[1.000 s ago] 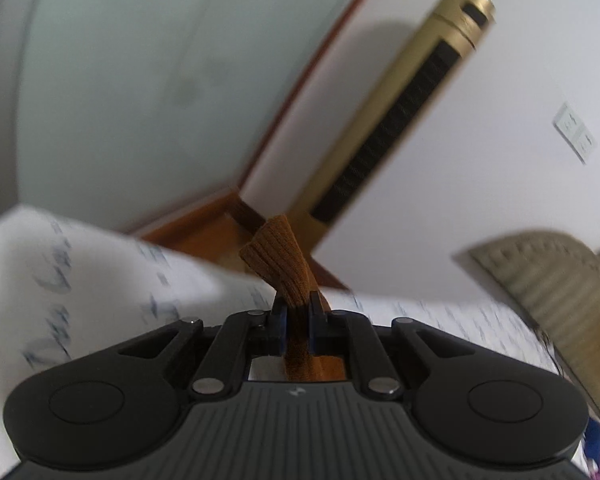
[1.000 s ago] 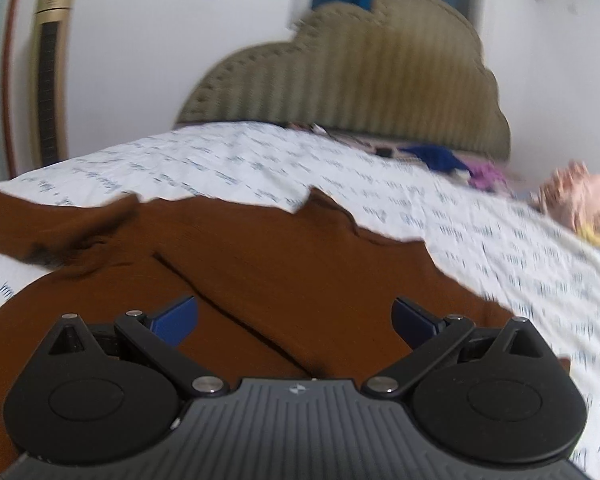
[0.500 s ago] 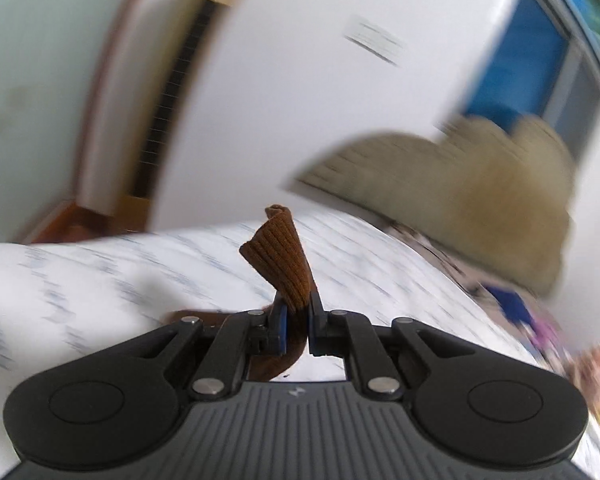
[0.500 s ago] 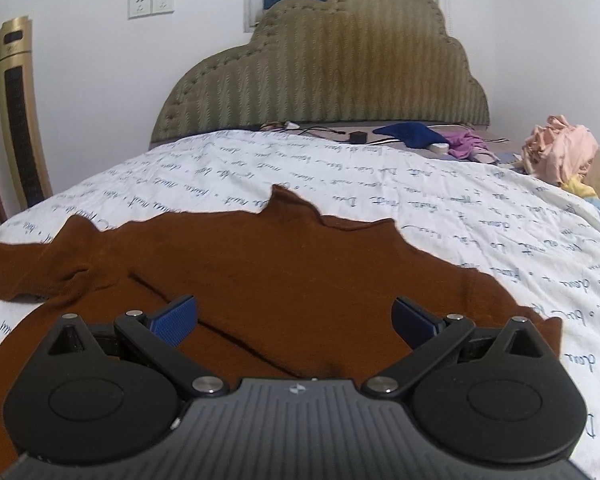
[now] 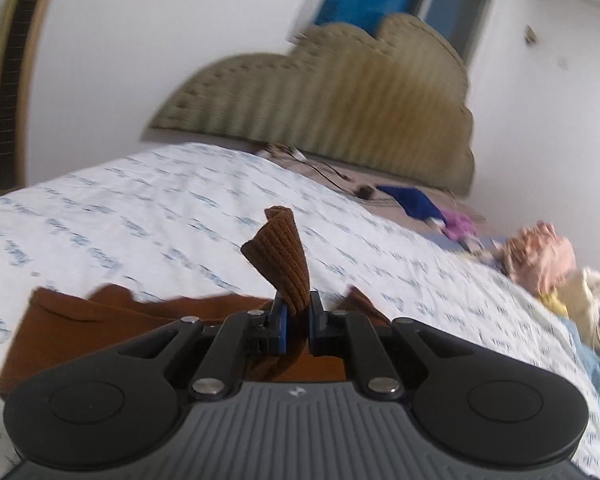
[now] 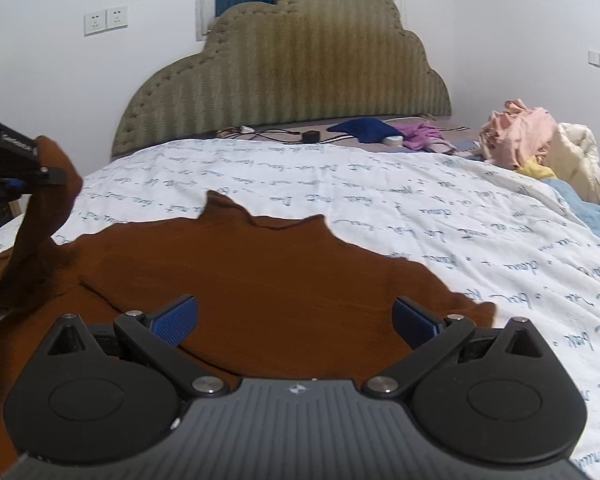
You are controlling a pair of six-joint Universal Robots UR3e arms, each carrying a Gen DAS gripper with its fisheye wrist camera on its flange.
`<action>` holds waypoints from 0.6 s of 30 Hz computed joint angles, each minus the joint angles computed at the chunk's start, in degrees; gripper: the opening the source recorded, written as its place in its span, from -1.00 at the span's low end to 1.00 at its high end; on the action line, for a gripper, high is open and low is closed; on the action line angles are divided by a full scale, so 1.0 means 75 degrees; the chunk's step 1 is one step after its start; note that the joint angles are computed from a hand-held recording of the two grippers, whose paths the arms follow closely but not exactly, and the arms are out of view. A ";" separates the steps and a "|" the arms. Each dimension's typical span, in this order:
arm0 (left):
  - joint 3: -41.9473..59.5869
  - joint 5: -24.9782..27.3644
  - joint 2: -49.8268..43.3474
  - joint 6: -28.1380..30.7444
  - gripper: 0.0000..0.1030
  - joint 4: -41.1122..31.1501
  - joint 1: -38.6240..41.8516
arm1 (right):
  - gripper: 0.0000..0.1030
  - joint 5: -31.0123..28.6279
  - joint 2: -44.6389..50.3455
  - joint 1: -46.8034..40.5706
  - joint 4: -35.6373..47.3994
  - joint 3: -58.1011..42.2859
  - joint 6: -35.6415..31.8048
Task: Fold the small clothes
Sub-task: 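Carry the sleeve across the sweater body with the left tool and release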
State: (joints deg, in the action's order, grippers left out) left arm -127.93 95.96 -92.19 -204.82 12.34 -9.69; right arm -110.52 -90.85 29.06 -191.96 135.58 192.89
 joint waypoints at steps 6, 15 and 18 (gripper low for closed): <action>0.0842 0.0089 -0.0637 0.0116 -0.82 -0.0578 -0.0722 | 0.98 0.0364 -0.0602 -0.0716 -0.0218 0.0793 0.0049; 0.1722 -0.0288 -0.1628 0.0528 -0.82 -0.1201 -0.1482 | 0.98 0.0841 -0.1434 -0.1701 -0.0390 0.1808 -0.0035; 0.1996 -0.1229 -0.1835 0.0958 -0.80 -0.1832 -0.1421 | 0.98 0.0986 -0.1657 -0.1975 -0.0387 0.2047 -0.0075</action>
